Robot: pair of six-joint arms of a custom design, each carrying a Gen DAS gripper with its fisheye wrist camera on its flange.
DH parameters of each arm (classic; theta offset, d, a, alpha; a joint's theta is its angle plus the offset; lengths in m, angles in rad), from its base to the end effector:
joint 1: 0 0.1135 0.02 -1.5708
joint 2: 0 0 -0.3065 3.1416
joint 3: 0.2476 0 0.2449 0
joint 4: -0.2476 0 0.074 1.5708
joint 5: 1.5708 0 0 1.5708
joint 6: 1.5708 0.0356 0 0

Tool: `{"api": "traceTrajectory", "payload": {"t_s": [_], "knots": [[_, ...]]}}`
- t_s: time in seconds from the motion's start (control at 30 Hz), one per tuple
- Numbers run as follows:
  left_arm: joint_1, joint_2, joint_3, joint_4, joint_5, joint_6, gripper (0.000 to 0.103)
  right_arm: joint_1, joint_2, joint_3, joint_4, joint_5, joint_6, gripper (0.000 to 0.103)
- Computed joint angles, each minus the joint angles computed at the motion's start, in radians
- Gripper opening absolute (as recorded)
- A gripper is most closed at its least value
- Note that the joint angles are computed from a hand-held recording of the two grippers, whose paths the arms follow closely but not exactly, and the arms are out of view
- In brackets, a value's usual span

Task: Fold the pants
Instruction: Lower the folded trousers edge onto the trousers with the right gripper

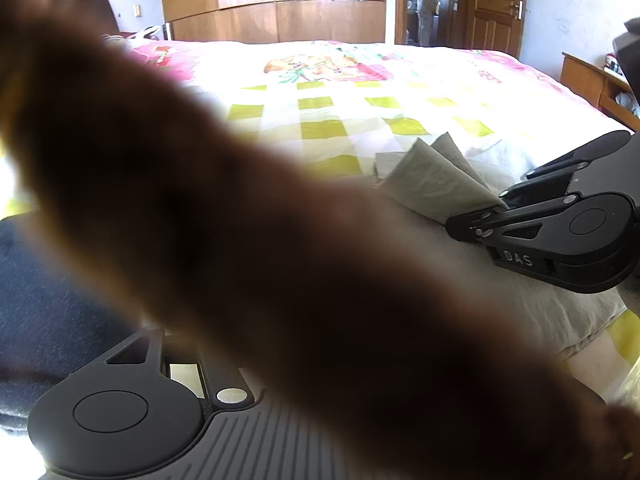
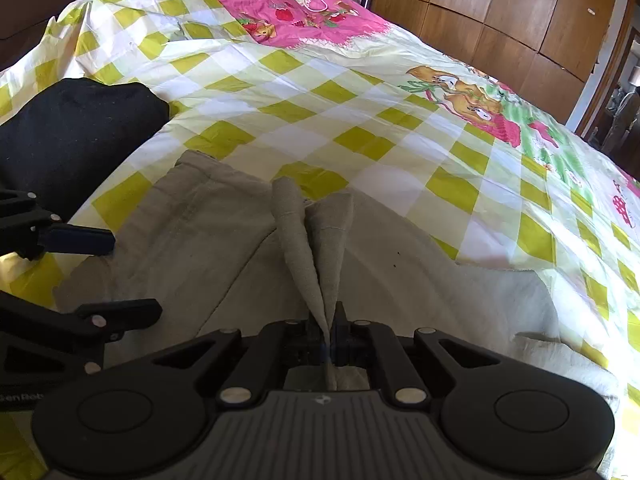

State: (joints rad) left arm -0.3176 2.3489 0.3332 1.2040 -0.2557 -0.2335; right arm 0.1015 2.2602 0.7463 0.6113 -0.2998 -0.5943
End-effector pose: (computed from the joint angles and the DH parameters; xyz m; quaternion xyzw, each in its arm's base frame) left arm 0.2515 -0.0732 0.0130 -0.0085 0.9224 0.0140 0.3858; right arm 0.3524 0.0465 0.0316 -0.3645 0.8615 0.0577 0.3489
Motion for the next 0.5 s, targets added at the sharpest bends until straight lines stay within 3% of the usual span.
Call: {"api": "traceTrajectory", "payload": {"t_s": [0.37, 0.5], "knots": [[0.052, 0.065, -0.035, 0.090, 0.051, -0.005, 0.060, 0.011, 0.020, 0.052, -0.047, -0.004, 0.043, 0.022], [0.063, 0.097, -0.048, 0.142, 0.071, -0.006, 0.060, 0.004, -0.001, 0.029, -0.002, -0.029, 0.071, 0.021]]}}
